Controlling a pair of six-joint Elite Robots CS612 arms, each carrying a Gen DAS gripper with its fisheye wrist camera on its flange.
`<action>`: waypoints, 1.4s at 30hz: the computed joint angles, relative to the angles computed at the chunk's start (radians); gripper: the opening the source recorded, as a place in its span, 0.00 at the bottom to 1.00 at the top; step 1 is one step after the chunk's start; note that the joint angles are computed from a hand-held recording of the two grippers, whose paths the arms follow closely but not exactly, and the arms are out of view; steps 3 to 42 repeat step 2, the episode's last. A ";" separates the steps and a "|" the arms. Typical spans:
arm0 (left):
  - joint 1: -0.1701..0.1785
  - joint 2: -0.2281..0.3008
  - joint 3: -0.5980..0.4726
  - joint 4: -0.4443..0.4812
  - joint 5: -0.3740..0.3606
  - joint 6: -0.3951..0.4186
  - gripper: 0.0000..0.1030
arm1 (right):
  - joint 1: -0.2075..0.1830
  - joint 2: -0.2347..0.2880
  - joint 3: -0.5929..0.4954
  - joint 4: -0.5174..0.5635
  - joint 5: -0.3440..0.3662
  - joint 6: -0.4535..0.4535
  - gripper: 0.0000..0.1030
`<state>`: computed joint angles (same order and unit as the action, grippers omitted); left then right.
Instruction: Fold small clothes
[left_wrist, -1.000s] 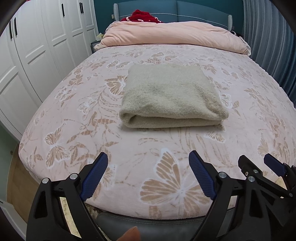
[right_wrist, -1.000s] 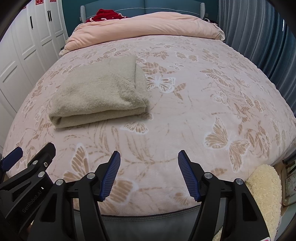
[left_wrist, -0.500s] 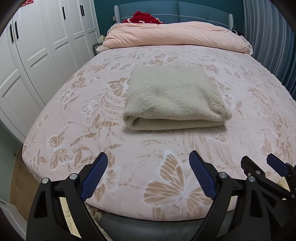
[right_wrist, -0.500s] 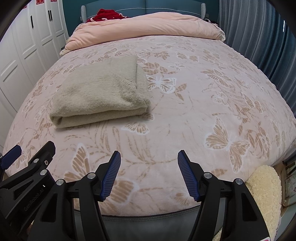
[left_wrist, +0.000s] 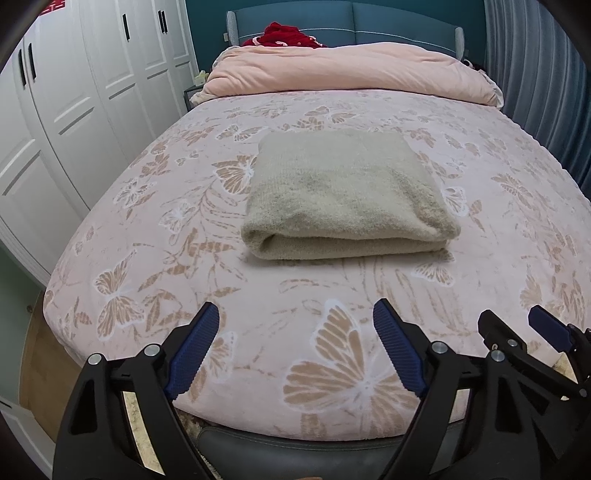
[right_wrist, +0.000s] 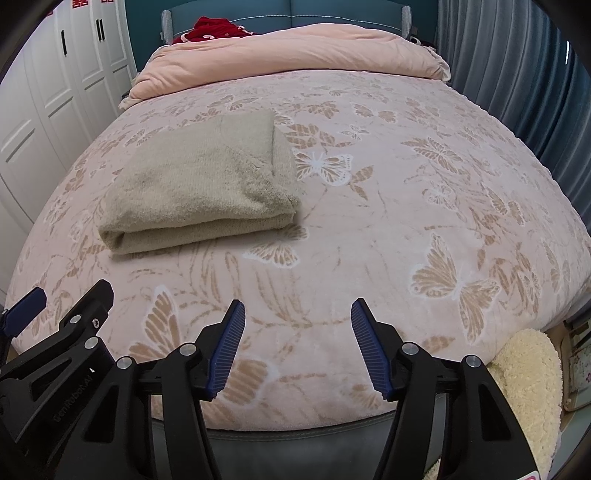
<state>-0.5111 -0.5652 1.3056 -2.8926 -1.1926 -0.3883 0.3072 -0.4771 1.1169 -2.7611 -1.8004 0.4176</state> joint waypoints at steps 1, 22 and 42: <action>0.000 0.000 -0.002 0.005 -0.002 -0.001 0.81 | -0.001 0.000 0.000 0.003 0.003 0.000 0.57; 0.000 0.000 -0.003 0.009 -0.004 -0.004 0.81 | -0.001 0.000 0.000 0.003 0.003 0.000 0.57; 0.000 0.000 -0.003 0.009 -0.004 -0.004 0.81 | -0.001 0.000 0.000 0.003 0.003 0.000 0.57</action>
